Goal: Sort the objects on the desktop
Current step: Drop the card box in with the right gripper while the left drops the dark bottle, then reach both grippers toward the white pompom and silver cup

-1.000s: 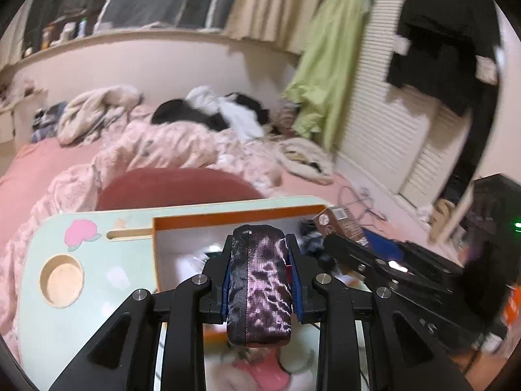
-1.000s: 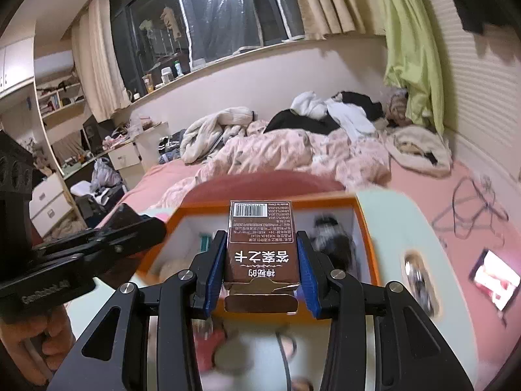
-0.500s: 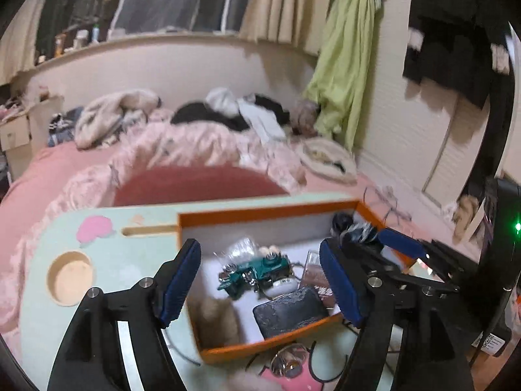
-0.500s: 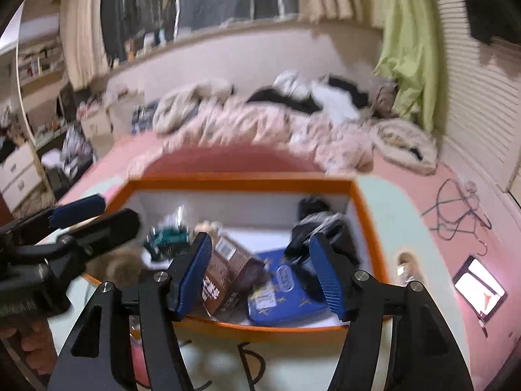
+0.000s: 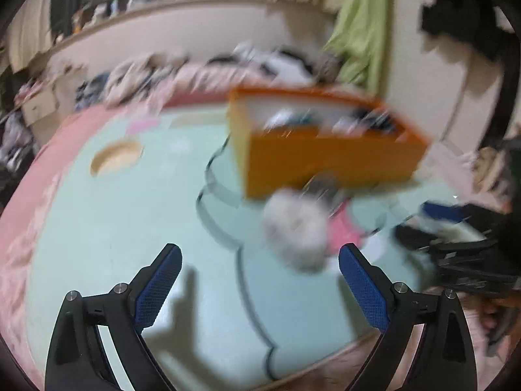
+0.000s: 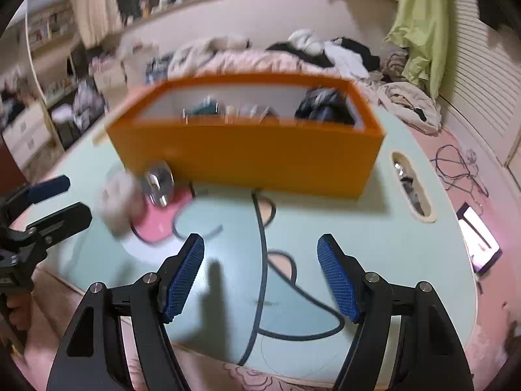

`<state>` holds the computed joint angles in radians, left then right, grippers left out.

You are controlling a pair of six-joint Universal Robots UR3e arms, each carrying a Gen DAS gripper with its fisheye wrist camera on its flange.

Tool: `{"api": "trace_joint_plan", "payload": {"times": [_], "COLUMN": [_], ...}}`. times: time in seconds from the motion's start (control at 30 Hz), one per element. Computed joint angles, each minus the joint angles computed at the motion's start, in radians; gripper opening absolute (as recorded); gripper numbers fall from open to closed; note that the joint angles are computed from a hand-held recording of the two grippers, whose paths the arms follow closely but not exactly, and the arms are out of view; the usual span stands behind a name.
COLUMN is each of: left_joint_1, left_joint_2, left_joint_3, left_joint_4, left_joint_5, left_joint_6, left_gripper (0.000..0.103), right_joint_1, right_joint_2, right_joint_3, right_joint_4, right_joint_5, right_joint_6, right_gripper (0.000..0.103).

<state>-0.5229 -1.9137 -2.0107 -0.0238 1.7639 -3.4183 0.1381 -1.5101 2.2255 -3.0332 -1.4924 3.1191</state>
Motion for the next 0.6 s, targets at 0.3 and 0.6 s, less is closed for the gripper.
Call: {"api": "trace_joint_plan", "payload": {"times": [0.3, 0.6], "left_joint_1": [-0.033, -0.036], "left_joint_2": [-0.046, -0.044], "left_joint_3": [0.047, 0.049], "left_joint_4": [-0.043, -0.044], "left_joint_5": [0.076, 0.081], "left_joint_6": [0.024, 0.023], "left_gripper": [0.103, 0.103], "right_joint_1": [-0.020, -0.017], "right_joint_2": [0.026, 0.023], "right_joint_3": [0.041, 0.052], "right_joint_4": [-0.069, -0.079], "right_joint_5": [0.004, 0.010], "right_joint_6": [-0.030, -0.041], "right_gripper": [0.085, 0.087]}}
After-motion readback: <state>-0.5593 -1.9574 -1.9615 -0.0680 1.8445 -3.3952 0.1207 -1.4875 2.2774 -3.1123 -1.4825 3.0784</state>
